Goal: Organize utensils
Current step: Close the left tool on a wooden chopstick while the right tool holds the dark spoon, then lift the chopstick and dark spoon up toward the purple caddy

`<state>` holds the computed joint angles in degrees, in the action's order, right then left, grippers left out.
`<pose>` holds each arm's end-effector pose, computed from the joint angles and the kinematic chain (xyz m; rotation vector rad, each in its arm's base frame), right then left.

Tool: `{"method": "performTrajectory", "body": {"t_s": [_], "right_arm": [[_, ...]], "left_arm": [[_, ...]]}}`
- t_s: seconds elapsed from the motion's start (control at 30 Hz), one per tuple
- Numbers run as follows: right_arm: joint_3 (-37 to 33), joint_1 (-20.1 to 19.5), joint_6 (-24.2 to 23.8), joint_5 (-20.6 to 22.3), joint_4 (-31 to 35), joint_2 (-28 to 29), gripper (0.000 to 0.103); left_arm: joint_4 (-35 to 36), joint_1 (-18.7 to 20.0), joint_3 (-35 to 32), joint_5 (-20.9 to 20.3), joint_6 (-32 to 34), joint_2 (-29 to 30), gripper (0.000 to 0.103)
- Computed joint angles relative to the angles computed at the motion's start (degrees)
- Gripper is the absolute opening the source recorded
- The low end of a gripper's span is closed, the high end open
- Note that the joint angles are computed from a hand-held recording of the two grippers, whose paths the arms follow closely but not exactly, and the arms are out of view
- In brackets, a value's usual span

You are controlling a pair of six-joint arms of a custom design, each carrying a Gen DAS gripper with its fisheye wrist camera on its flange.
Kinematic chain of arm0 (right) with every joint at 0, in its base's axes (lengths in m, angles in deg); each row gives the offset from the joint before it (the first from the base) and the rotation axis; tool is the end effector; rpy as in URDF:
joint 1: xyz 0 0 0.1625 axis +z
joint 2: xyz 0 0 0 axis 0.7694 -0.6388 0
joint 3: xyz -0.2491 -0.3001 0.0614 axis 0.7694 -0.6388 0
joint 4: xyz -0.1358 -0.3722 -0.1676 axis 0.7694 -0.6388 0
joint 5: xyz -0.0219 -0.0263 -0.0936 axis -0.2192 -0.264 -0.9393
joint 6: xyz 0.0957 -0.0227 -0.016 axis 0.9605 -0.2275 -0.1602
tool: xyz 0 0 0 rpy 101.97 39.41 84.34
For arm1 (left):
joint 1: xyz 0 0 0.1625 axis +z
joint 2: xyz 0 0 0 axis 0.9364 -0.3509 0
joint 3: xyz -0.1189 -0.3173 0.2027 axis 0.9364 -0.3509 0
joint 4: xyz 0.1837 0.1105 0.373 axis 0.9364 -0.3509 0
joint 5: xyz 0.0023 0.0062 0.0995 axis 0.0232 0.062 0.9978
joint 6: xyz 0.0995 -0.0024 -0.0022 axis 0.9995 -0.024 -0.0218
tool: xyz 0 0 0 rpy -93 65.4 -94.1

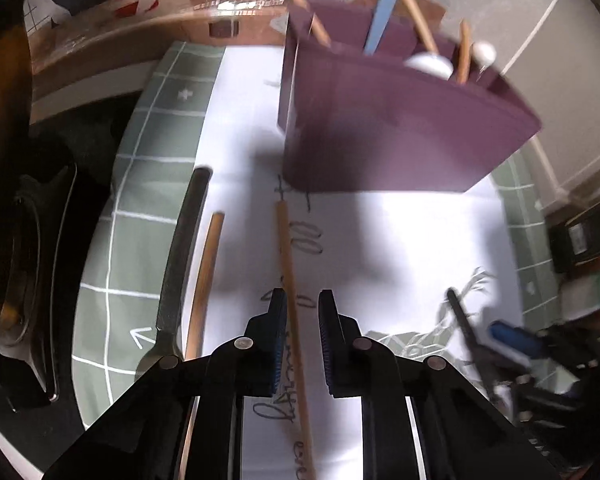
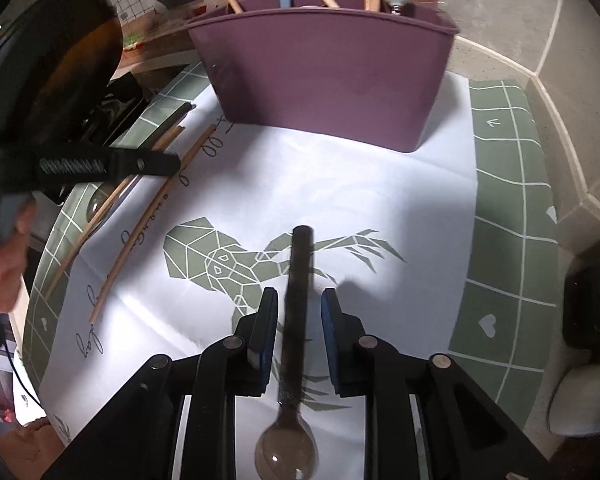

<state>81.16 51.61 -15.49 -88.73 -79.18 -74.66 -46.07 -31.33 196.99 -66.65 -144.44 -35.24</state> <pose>0.1899 -0.4705 0.2619 1.1080 -2.4382 -0.0780 -0.2705 -0.4672 0.1167 -0.3140 2.3949 -0.6337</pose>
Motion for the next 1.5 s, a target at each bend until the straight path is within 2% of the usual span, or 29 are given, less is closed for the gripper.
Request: {"method": "performTrajectory", "body": {"t_s": [0.03, 0.07, 0.17, 0.27, 0.4, 0.57, 0.73, 0.8, 0.83, 0.87, 0.9, 1.03, 1.23, 1.5], "right_arm": [[-0.04, -0.02, -0.39, -0.26, -0.29, -0.15, 0.021], [-0.07, -0.10, -0.70, -0.31, -0.43, -0.23, 0.021], [-0.30, -0.19, -1.48, -0.27, -0.73, -0.53, 0.022], [0.09, 0.02, -2.66, 0.53, -1.19, -0.93, 0.022], [-0.55, 0.24, -2.82, 1.88, 1.35, -0.58, 0.022], [-0.70, 0.82, -0.19, 1.05, 2.07, 1.12, 0.022], [-0.22, 1.87, 3.23, -3.10, 0.25, 3.73, 0.022], [0.15, 2.28, 2.88, -4.04, -0.78, 3.96, 0.022], [0.47, 2.66, 2.45, -4.86, -1.44, 4.08, 0.021], [1.00, 2.95, 1.56, -5.60, -2.57, 4.08, 0.011], [1.53, 3.20, 0.74, -6.14, -3.46, 3.94, 0.010], [3.18, 3.51, -0.22, -3.81, -5.57, 1.15, 0.010], [5.46, 3.69, -1.41, 2.55, -9.16, -6.27, 0.010], [4.70, 5.02, 0.23, 9.82, -12.40, -11.47, 0.010]], "left_arm": [[-0.55, 0.39, 0.20, -0.38, 0.18, 0.24, 0.014], [-0.98, 0.56, 0.31, -0.54, 0.41, 0.39, 0.006], [-3.17, -0.48, 1.91, 1.06, 1.37, 0.11, 0.006], [-8.28, -3.92, 6.39, 3.26, -0.02, -2.61, 0.006], [-5.76, -9.20, 9.57, 5.58, -4.94, -5.54, 0.006], [-1.38, -13.10, 10.08, 6.56, -11.32, -6.00, 0.006], [0.38, -15.66, 12.61, 5.46, -14.89, -8.87, 0.006], [1.49, -16.25, 12.60, 5.92, -16.30, -8.81, 0.006], [2.15, -16.70, 12.70, 6.19, -17.06, -9.02, 0.006], [2.44, -17.08, 12.89, 6.43, -17.47, -9.31, 0.006], [2.87, -17.52, 13.03, 6.80, -17.96, -9.57, 0.006], [4.61, -18.94, 13.21, 8.27, -20.13, -9.99, 0.006], [4.80, -20.89, 13.14, 11.56, -21.35, -9.75, 0.006], [-0.46, -22.07, 10.47, 17.21, -13.69, -8.83, 0.006]]}}
